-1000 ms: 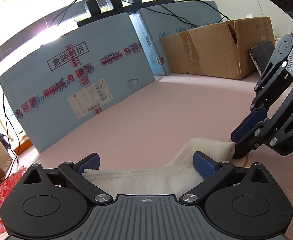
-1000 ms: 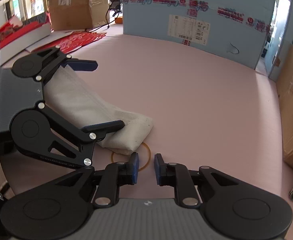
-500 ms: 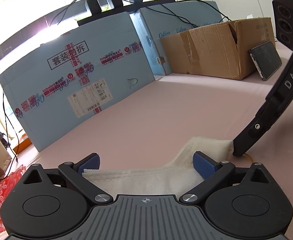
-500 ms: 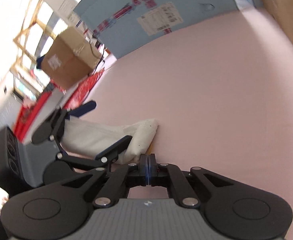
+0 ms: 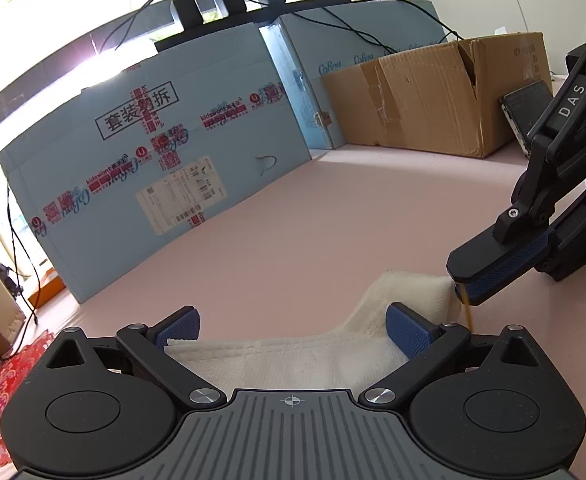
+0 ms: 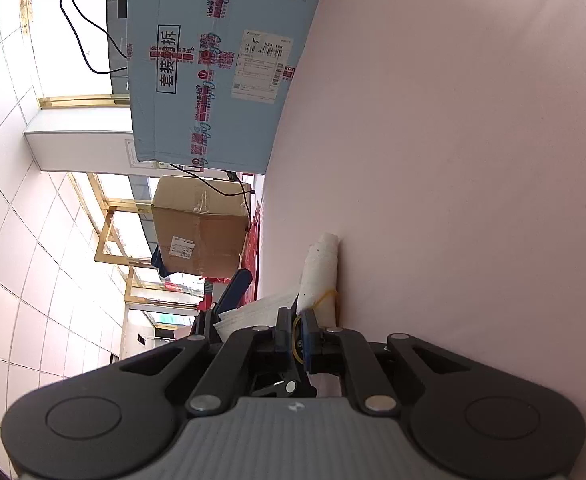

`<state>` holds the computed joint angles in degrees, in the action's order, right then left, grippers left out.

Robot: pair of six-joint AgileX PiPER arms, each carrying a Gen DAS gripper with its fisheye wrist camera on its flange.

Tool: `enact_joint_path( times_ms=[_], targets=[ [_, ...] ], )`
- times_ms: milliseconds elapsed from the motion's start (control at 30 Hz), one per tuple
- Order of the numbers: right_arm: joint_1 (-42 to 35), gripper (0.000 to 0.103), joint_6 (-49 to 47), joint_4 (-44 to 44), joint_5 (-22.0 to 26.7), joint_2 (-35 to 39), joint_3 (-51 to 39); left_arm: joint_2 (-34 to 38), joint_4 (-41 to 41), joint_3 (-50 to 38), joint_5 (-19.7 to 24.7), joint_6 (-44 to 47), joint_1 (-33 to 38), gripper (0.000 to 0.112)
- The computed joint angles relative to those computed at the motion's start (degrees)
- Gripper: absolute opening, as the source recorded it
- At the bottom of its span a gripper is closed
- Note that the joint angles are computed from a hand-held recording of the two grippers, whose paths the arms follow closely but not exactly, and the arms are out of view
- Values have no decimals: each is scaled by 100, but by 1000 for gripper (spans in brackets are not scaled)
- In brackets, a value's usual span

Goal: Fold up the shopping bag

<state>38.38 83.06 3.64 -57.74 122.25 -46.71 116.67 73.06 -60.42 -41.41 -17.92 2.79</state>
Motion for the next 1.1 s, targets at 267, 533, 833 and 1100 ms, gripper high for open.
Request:
enact_joint_path(
  times_ms=[267, 533, 833, 1100],
  targets=[
    [147, 28, -926, 271, 1225, -509, -166, -5, -52, 20, -9, 77, -10, 101],
    [207, 1, -893, 426, 868, -522, 42, -36, -293, 140, -36, 418, -33, 101],
    [-268, 1, -76, 131, 776, 123, -662, -110, -948, 453, -133, 1324, -126, 100],
    [-601, 1, -197, 17, 1869, 239, -1417, -73, -780, 371, -143, 1155, -92, 100]
  ],
)
